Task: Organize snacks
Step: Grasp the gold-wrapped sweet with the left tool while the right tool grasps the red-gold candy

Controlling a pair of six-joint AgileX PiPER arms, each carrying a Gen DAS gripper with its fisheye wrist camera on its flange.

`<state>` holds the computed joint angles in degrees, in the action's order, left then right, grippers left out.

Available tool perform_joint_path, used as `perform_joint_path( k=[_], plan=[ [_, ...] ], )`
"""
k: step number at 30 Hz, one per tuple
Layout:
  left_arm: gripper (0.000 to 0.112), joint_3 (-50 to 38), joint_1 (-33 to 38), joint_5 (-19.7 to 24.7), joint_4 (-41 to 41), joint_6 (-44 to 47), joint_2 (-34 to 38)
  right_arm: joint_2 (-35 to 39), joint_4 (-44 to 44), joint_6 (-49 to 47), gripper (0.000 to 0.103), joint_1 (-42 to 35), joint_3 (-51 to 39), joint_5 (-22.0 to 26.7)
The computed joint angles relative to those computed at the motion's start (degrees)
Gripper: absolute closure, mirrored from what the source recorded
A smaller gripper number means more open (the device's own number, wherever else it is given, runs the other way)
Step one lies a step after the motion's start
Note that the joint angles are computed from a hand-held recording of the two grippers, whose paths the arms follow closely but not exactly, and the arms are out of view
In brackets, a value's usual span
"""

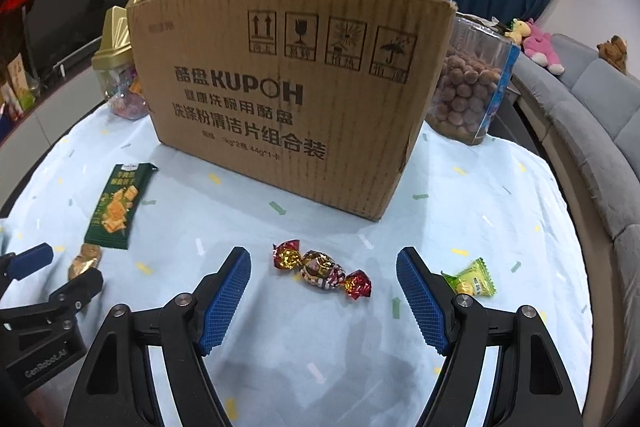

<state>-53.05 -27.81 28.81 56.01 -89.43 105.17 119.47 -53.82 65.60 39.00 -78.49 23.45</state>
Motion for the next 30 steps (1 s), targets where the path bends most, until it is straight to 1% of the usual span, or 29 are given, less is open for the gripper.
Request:
perform_joint_path(
  k=[3,6,8,9,11,13,14,16,17,18,19,20,22,25,30],
  plan=[
    [0.044,-0.18,0.28,-0.50,0.38,0.19,0.37,0.89,3.31,-3.50,0.027,-1.15,-0.76,-1.80],
    [0.048,-0.23,0.55,-1.25,0.33,0.20,0.78,1.36,4.66,-5.24,0.029,-1.66,-1.06,-2.21],
    [0.050,-0.41,0.42,-1.37,0.36,0.32,1.16,1.55,5.67,-6.47,0.036,-1.81,-1.10,-2.31],
    [0.050,-0.29,0.23,-1.35,0.77,-0.17,1.19,1.72,6.49,-7.45,0.038,-2.01,-1.12,-2.64],
    [0.051,-0.04,-0.12,-1.18,1.74,-1.19,1.13,2.41,9.51,-10.90,0.046,-2.19,-1.71,-2.78],
    [0.051,0.13,-0.22,-1.23,2.45,-1.89,1.14,3.12,11.23,-12.68,0.048,-2.31,-2.20,-2.85],
    [0.051,0.22,-0.22,-1.35,2.75,-2.19,1.15,3.35,12.19,-13.61,0.052,-2.43,-2.28,-3.11],
    [0.053,0.32,-0.42,-1.44,3.27,-2.73,1.15,3.44,12.47,-13.97,0.055,-2.44,-2.12,-3.36],
    [0.054,0.38,-0.48,-1.58,3.57,-2.96,1.14,3.43,12.46,-13.97,0.059,-2.42,-2.05,-3.59],
    [0.057,0.41,-0.47,-1.79,3.67,-2.96,1.11,3.35,12.77,-14.28,0.062,-2.43,-1.96,-3.68],
    [0.061,0.45,-0.48,-2.00,3.73,-2.93,1.06,3.16,14.19,-15.72,0.071,-2.59,-1.72,-4.13],
    [0.064,0.45,-0.55,-2.06,3.94,-3.00,1.02,3.09,15.16,-16.56,0.072,-2.62,-1.65,-4.35],
    [0.079,0.50,-0.80,-1.98,4.59,-3.26,0.97,2.83,14.72,-16.08,0.075,-2.52,-1.25,-4.45],
    [0.089,0.65,-0.72,-2.60,5.84,-3.77,1.05,2.48,15.15,-16.16,0.078,-2.50,-0.65,-4.81],
    [0.091,0.87,-0.84,-2.67,6.65,-4.26,1.08,1.77,15.84,-16.28,0.078,-2.28,-0.17,-4.47]
  ],
)
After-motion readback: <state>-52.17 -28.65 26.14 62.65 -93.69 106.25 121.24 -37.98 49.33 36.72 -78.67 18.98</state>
